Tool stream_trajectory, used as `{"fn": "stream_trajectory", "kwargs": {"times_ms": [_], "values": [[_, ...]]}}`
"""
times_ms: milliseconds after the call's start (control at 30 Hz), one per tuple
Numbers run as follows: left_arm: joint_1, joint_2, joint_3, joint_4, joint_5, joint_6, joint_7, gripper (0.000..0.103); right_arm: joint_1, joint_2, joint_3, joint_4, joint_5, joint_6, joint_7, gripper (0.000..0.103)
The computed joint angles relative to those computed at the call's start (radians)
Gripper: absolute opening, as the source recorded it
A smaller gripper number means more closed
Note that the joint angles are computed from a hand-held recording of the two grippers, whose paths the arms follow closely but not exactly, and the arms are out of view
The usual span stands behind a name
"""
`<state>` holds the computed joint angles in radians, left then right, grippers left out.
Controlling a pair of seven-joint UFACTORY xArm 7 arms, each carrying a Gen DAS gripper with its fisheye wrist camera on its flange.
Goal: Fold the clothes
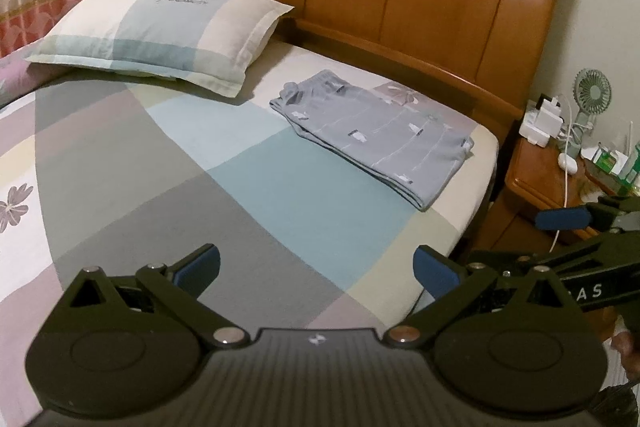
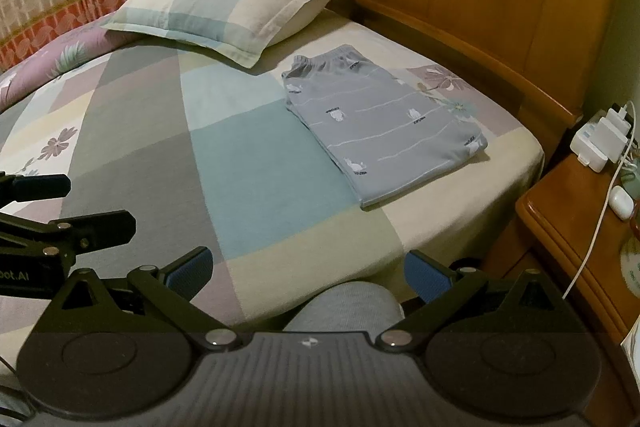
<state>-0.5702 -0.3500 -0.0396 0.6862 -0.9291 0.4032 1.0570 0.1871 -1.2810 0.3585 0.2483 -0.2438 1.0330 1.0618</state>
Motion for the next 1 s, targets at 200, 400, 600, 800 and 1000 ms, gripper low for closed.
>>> {"fn": "stream_trajectory", "kwargs": {"times_ms": [200,400,600,800,1000], "values": [[0.002,0.0,-0.001,-0.001,0.006,0.005,0.006,0.102,-0.002,0.007,-0.003,0.002,-0.002,-0.004,0.001,0.103],[0.001,0.004,-0.001,0.002,0.001,0.005,0.013,0.102,-0.004,0.009,-0.004,0.003,-0.004,-0.004,-0.002,0.103],[0.003,0.005,-0.001,0.004,-0.005,0.014,0.025,0.102,-0.007,0.013,-0.004,0.004,-0.005,-0.006,-0.001,0.103],[0.004,0.003,-0.002,0.003,-0.02,0.021,0.045,0.102,-0.01,0.021,-0.004,0.01,-0.006,-0.003,-0.002,0.103],[0.007,0.005,-0.005,0.002,-0.025,0.021,0.048,0.102,-0.009,0.028,-0.002,0.014,-0.006,-0.003,0.002,0.103]]}}
